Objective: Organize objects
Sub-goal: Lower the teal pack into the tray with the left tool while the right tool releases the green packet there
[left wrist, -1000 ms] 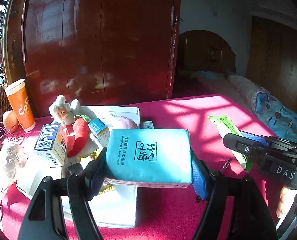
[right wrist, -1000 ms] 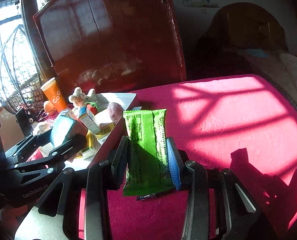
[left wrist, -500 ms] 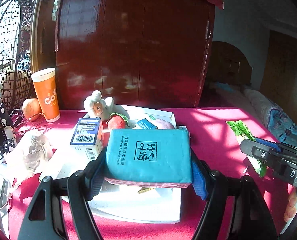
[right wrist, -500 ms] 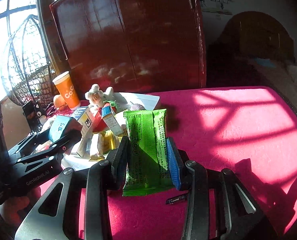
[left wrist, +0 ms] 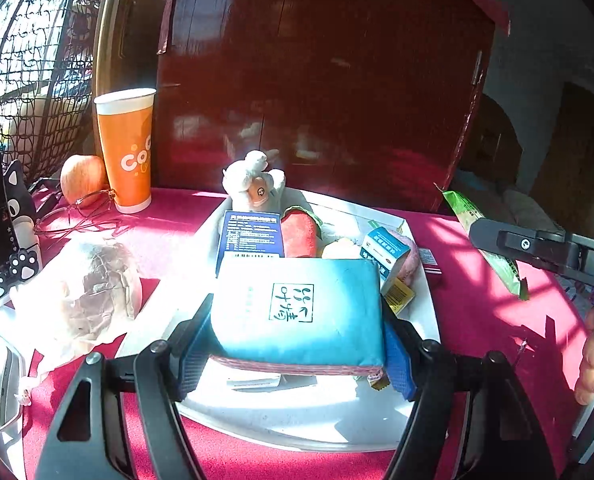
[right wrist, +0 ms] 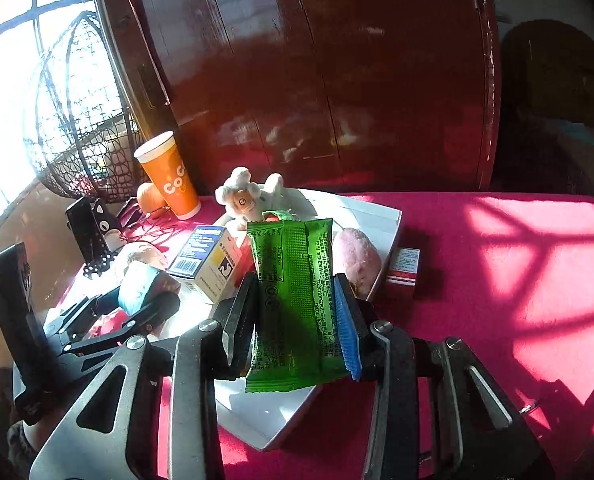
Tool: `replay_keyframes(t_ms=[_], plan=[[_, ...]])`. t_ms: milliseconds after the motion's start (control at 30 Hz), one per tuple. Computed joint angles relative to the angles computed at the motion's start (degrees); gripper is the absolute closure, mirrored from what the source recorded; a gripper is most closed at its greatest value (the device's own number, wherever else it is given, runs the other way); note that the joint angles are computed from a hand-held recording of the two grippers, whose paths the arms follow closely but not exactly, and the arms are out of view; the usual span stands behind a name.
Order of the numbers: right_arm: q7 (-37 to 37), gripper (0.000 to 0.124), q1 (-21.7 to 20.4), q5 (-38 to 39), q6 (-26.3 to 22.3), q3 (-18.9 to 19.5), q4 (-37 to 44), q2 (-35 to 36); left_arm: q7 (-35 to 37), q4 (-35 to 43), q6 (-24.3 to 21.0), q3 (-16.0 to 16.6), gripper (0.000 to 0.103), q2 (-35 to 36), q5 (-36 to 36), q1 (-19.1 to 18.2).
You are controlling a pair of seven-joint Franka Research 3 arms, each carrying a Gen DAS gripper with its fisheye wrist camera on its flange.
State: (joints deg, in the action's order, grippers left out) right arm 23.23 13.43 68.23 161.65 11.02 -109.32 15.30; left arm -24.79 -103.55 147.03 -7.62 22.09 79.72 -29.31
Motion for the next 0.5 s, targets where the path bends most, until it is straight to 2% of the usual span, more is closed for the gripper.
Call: replay_keyframes(t_ms=[67,167,267,333,400,433,467,500], plan=[[3.0,0.088,0.1,-1.8,-4.2,0.1,3.1,2.1,1.1,1.2,2.1,-0.1,0.030,1.5,-0.4,0.4],[7.6,0.087,1.4,-5.7,-6.3,0.4,7.4,5.7,4.0,3.4,3.0,0.2,0.029,3.7,-2.3,0.1],[13.1,0.087,3.0,-10.6,-5.6,0.6,11.2,9.5,7.0,5.1,1.4,0.9,0.028,5.2,-4.9,-0.8],[17.0,0.087,3.6,-14.3,-5.2,0.5,14.0,12.3,8.8,6.0,-0.5,1.3,0.020,6.0,-7.3,-1.4],[21.7,0.084,4.4,-19.0,-5.3,-0.4,16.3,14.7,8.9,6.1,-2.1,1.9,0.016,6.0,-8.2,-2.1],[23.4,0.070,4.5,-20.5,-4.7,-0.6,16.6,15.2,8.7,6.0,-2.9,2.2,0.007,5.9,-8.3,-2.4],[23.2,0.048,3.7,-20.5,-3.9,0.2,16.2,15.2,8.8,6.1,-3.7,2.2,0.000,5.9,-8.7,-2.7],[21.7,0.039,2.1,-19.5,-2.7,1.8,15.4,14.8,8.2,6.1,-4.6,2.5,0.000,5.9,-8.3,-3.1]])
